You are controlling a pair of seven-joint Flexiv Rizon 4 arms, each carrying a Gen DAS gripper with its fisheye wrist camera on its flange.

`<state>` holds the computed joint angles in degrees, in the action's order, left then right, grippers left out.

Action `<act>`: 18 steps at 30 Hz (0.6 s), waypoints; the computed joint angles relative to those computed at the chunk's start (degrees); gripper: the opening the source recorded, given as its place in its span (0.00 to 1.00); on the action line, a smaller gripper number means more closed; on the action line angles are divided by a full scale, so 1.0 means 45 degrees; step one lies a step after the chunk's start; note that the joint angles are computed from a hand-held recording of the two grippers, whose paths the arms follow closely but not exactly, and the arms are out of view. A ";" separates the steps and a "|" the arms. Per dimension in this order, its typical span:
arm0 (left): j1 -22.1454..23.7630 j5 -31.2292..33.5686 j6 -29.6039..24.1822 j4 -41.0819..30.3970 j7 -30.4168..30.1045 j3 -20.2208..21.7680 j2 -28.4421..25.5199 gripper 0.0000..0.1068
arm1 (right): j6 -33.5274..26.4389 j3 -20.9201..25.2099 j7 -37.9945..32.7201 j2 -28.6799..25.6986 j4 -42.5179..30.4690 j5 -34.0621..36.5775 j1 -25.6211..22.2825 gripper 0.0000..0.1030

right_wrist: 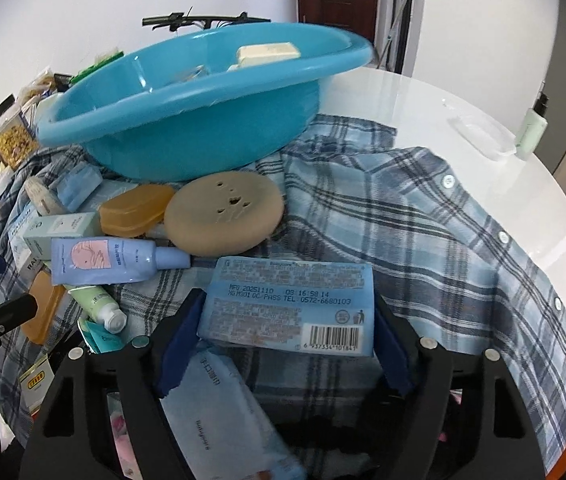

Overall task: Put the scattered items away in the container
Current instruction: 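Grasp the blue barcode soap box with the right gripper while the left grasps the white wrapped bar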

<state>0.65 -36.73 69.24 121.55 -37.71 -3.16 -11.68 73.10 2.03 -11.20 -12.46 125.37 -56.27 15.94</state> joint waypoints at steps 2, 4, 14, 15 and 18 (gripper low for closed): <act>0.0008 -0.0065 -0.0007 -0.0003 0.0041 -0.0017 0.0016 0.96 | 0.0047 -0.0045 0.0255 0.0176 0.0140 -0.0177 -0.0035 0.75; 0.0025 -0.0186 -0.0021 -0.0024 0.0125 -0.0044 0.0026 0.96 | 0.0095 -0.0038 0.0465 0.0304 0.0242 -0.0331 -0.0110 0.75; 0.0325 -0.0592 -0.0058 -0.0998 0.0450 -0.0158 -0.0458 0.96 | 0.0329 0.0182 0.0452 0.0437 0.0383 -0.0308 -0.0291 0.75; 0.0402 -0.0558 -0.0253 -0.1217 0.0526 -0.0165 -0.0560 0.96 | 0.0339 0.0188 0.0424 0.0434 0.0376 -0.0276 -0.0287 0.75; 0.0527 -0.0098 -0.0887 -0.1896 0.0475 -0.0093 -0.0931 0.96 | 0.0314 0.0190 0.0420 0.0404 0.0329 -0.0230 -0.0242 0.75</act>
<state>3.02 -37.17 65.24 113.01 -35.57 -3.58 -15.87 74.51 2.89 -9.31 -10.64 126.85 -57.30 14.85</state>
